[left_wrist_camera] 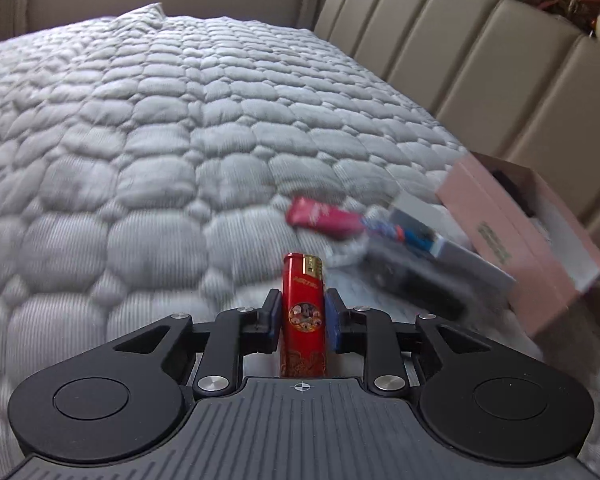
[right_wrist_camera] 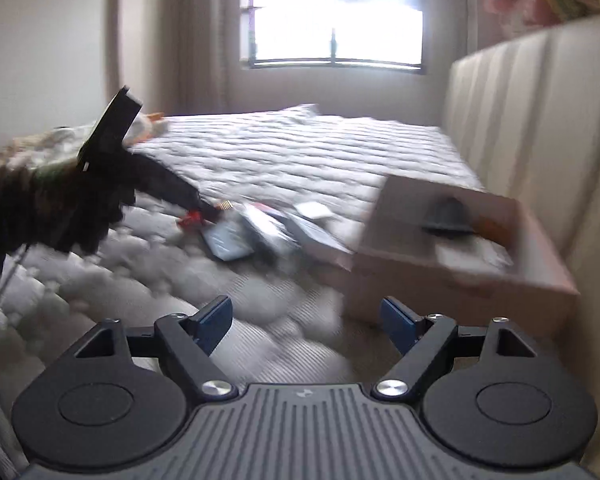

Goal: Organize rigid objects
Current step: 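Grasp the red lighter with the left gripper and lift it, then grasp the white remote with the right gripper while the left carries the lighter toward the pink box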

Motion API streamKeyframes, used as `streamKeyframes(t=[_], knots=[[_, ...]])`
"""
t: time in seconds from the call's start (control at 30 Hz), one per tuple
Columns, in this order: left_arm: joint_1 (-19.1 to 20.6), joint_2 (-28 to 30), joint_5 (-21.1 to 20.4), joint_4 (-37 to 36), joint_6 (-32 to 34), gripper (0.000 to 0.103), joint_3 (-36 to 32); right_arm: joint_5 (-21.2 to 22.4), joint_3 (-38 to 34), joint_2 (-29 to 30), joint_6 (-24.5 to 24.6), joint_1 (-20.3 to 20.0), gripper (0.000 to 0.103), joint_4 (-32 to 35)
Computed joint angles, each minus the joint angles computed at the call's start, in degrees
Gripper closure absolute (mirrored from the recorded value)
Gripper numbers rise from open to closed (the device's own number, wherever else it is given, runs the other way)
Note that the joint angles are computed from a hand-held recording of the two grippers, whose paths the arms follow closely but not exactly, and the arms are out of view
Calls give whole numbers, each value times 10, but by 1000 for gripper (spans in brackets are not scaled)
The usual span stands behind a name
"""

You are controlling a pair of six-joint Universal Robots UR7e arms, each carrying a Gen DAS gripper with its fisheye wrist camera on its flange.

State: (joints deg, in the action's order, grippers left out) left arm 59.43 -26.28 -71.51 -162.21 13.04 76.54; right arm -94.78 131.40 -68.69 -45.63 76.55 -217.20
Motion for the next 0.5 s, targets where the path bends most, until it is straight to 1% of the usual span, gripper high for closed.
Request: streamKeyframes(t=[0.03, 0.1, 0.17, 0.3, 0.4, 0.5], knots=[[-1, -21, -9, -22, -7, 77, 37, -1, -16, 4, 1, 9, 28, 27], [-4, -61, -17, -71, -17, 77, 108, -8, -52, 22, -6, 29, 44, 75], [-7, -94, -23, -110, -28, 77, 165, -20, -89, 48, -13, 47, 50, 110], [-13, -137, -16, -155, -72, 77, 240, -48, -177, 105, 0, 73, 51, 190], [-15, -150, 2, -176, -91, 77, 269, -81, -247, 152, 16, 83, 51, 233], [-11, -158, -7, -178, -92, 77, 285, -115, -310, 199, 19, 89, 52, 251]])
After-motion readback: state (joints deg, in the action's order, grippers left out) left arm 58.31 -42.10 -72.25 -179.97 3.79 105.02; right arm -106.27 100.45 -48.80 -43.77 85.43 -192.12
